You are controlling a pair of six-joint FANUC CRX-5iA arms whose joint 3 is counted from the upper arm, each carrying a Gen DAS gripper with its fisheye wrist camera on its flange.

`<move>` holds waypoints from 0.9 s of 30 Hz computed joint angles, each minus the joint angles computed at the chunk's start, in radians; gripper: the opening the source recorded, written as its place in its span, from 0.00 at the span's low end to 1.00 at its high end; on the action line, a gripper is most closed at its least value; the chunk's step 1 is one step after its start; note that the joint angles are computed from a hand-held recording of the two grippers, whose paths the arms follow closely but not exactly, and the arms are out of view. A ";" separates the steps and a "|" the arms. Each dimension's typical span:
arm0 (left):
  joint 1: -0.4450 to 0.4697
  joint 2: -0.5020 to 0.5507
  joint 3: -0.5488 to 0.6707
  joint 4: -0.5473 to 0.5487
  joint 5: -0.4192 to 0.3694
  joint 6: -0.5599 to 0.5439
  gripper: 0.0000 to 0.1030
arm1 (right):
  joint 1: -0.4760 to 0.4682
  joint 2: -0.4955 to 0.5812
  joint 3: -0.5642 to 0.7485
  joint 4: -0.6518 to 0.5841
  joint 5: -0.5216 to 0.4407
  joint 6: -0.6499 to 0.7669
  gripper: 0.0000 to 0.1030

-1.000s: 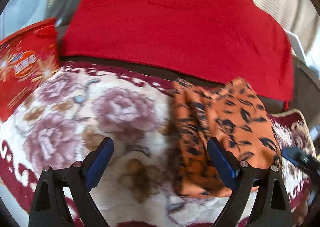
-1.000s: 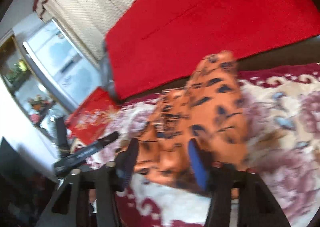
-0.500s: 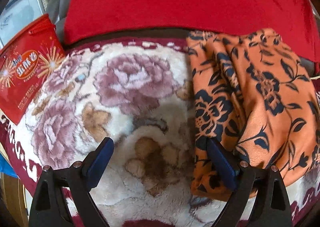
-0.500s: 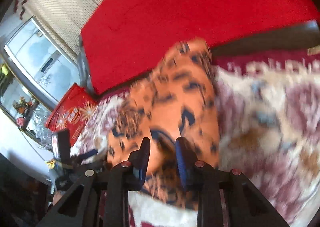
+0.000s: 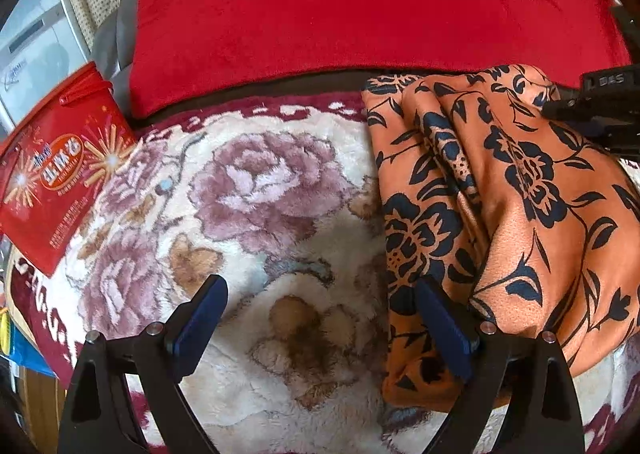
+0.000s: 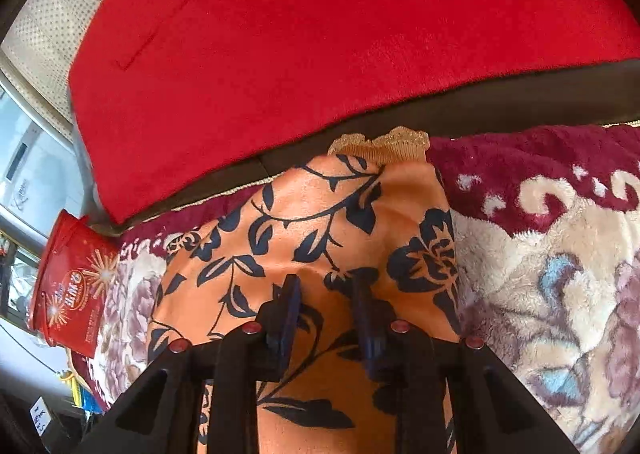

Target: Fold small clothes

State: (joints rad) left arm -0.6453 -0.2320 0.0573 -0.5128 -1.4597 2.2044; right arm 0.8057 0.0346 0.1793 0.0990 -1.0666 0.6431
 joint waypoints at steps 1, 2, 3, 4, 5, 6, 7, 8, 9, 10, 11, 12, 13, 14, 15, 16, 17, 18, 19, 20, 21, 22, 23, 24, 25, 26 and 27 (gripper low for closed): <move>-0.010 -0.002 0.003 -0.013 -0.003 0.004 0.92 | 0.010 -0.026 -0.023 0.010 0.018 -0.002 0.30; -0.021 -0.006 0.004 -0.024 -0.006 0.007 0.92 | 0.018 -0.049 -0.044 0.021 0.022 -0.001 0.30; -0.033 -0.012 0.007 -0.036 -0.010 0.013 0.92 | 0.035 -0.073 -0.062 0.045 0.021 -0.004 0.30; -0.043 -0.016 0.009 -0.046 -0.013 0.017 0.92 | 0.052 -0.094 -0.075 0.064 0.018 -0.004 0.30; -0.050 -0.021 0.008 -0.054 -0.012 0.019 0.92 | 0.068 -0.119 -0.092 0.075 0.021 -0.002 0.30; -0.062 -0.025 0.010 -0.068 -0.016 0.026 0.92 | 0.085 -0.154 -0.117 0.082 0.023 0.000 0.30; -0.075 -0.026 0.015 -0.076 -0.022 0.034 0.92 | 0.106 -0.184 -0.136 0.094 0.016 -0.002 0.30; -0.085 -0.027 0.018 -0.084 -0.025 0.041 0.92 | 0.124 -0.203 -0.149 0.110 0.007 -0.008 0.30; -0.089 -0.028 0.018 -0.089 -0.024 0.044 0.92 | 0.150 -0.226 -0.167 0.135 -0.001 -0.019 0.30; -0.097 -0.029 0.020 -0.094 -0.025 0.049 0.92 | 0.177 -0.250 -0.187 0.159 -0.011 -0.031 0.30; -0.102 -0.031 0.021 -0.098 -0.024 0.051 0.92 | 0.200 -0.270 -0.203 0.176 -0.023 -0.042 0.30; -0.114 -0.032 0.023 -0.107 -0.024 0.058 0.92 | 0.216 -0.285 -0.218 0.183 -0.030 -0.051 0.30; -0.117 -0.035 0.022 -0.112 -0.020 0.060 0.92 | 0.231 -0.302 -0.233 0.185 -0.035 -0.061 0.30; -0.124 -0.036 0.021 -0.119 -0.015 0.063 0.92 | 0.238 -0.313 -0.246 0.179 -0.035 -0.066 0.30; -0.131 -0.038 0.022 -0.128 -0.011 0.067 0.92 | 0.242 -0.325 -0.259 0.163 -0.043 -0.065 0.30; -0.137 -0.039 0.023 -0.136 -0.009 0.072 0.92 | 0.244 -0.332 -0.271 0.149 -0.055 -0.060 0.30; -0.141 -0.041 0.023 -0.140 -0.006 0.077 0.92 | 0.248 -0.337 -0.289 0.151 -0.053 -0.061 0.30; -0.144 -0.045 0.023 -0.140 0.001 0.083 0.92 | 0.250 -0.342 -0.306 0.156 -0.049 -0.064 0.30; -0.142 -0.051 0.020 -0.136 0.013 0.088 0.92 | 0.250 -0.349 -0.320 0.158 -0.041 -0.073 0.30; -0.137 -0.061 0.014 -0.129 0.032 0.093 0.92 | 0.241 -0.353 -0.328 0.148 -0.024 -0.077 0.30; -0.135 -0.072 0.008 -0.123 0.055 0.102 0.92 | 0.230 -0.359 -0.333 0.131 -0.008 -0.082 0.30; -0.134 -0.080 0.004 -0.119 0.075 0.110 0.92 | 0.221 -0.351 -0.330 0.114 0.009 -0.083 0.30; -0.134 -0.085 0.002 -0.117 0.089 0.117 0.92 | 0.213 -0.352 -0.331 0.100 0.017 -0.077 0.30; -0.135 -0.087 0.003 -0.116 0.100 0.124 0.92 | 0.205 -0.361 -0.338 0.086 0.030 -0.069 0.30; -0.135 -0.084 0.005 -0.113 0.107 0.130 0.92 | 0.199 -0.368 -0.348 0.078 0.044 -0.062 0.30; -0.132 -0.080 0.008 -0.105 0.113 0.130 0.92 | 0.194 -0.373 -0.354 0.072 0.056 -0.059 0.30; -0.122 -0.070 0.012 -0.085 0.121 0.123 0.92 | 0.188 -0.385 -0.370 0.065 0.077 -0.059 0.31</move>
State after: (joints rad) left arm -0.7671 -0.3017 0.0689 -0.5974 -1.3387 2.3274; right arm 0.9937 -0.3506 -0.1911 0.1637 -0.9895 0.5841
